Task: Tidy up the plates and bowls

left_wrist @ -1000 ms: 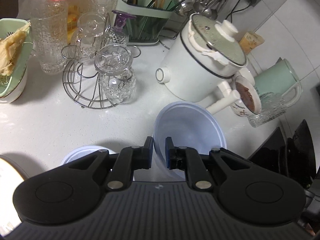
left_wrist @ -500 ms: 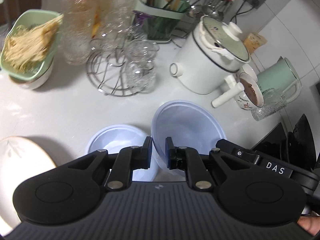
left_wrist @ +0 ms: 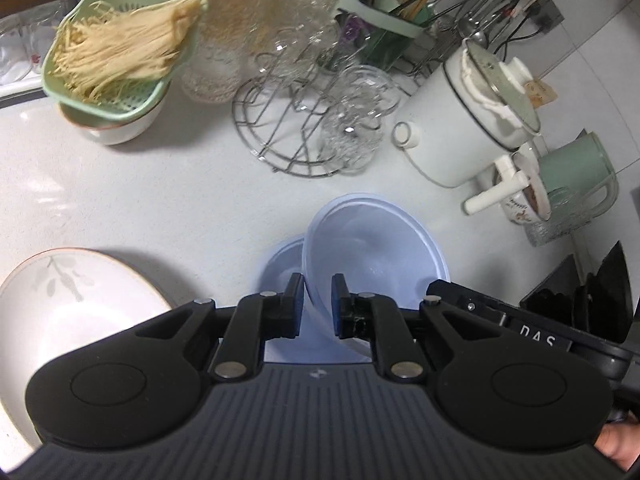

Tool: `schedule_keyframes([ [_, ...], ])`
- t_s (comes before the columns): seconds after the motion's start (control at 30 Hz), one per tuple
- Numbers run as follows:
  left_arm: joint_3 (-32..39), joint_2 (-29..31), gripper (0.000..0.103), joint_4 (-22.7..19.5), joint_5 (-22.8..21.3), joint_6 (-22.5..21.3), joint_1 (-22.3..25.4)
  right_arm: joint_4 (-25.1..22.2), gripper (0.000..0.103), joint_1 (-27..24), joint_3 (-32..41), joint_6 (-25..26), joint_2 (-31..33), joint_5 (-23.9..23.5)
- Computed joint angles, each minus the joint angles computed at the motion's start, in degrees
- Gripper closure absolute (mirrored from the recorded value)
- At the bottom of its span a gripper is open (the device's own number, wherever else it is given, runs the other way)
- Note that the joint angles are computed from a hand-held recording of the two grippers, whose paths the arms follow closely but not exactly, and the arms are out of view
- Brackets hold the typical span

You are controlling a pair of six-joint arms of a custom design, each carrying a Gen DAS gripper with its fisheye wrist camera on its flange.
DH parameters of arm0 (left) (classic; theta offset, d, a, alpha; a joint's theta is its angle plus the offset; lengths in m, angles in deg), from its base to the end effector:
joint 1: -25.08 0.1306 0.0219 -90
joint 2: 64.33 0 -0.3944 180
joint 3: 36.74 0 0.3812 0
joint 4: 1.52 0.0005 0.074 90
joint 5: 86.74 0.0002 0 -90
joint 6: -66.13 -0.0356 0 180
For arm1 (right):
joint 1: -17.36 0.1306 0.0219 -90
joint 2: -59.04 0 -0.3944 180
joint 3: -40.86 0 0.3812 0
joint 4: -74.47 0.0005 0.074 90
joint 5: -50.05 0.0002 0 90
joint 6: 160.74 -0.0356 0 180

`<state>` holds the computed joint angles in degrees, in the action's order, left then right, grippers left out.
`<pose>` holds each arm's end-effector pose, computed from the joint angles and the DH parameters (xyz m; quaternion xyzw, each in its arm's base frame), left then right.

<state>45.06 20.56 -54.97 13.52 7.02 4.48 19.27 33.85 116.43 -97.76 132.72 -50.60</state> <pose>0.3976 -0.1568 0.4118 -0.0599 0.9523 -0.2017 0.2211 0.3406 0.1072 0.4342 0.0576 0.9438 0.1980 0.2584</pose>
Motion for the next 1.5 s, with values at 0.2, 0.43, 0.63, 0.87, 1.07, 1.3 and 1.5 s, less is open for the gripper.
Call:
schedule_keyframes([
  [0.2, -2.1, -0.2, 0.088, 0.3, -0.6, -1.3, 0.7, -1.3, 0.089, 2.3, -0.7, -0.6, 0.9, 1.1],
  [0.43, -2.2, 1.0, 0.081, -1.0, -1.2, -2.3, 0.0, -2.1, 0.087, 2.6, -1.6, -1.0, 1.7, -0.3],
  [0.63, -2.7, 0.6, 0.046, -0.3, -5.1, -4.1, -0.9, -1.4, 0.071, 1.3, -0.9, -0.3, 1.8, -1.1],
  [0.87, -2.4, 2.3, 0.046, 1.1, -3.5, -2.6, -0.1, 0.9, 0.05, -1.9, -2.7, -3.5, 1.5, -4.0],
  [1.07, -2.3, 1.8, 0.051, 4.4, -4.8, -1.2, -0.9, 4.1, 0.054, -3.7, -3.9, -4.9, 1.1, -5.7],
  [1.3, -0.4, 3.2, 0.082, 3.8, -6.8, 0.7, -1.5, 7.9, 0.089, -3.7, -4.2, -3.1, 1.4, -9.1],
  [1.5, 0.2, 4.1, 0.089, 1.0, -6.2, 1.7, -0.8, 6.2, 0.091, -3.5, -3.8, -2.7, 2.5, -10.0],
])
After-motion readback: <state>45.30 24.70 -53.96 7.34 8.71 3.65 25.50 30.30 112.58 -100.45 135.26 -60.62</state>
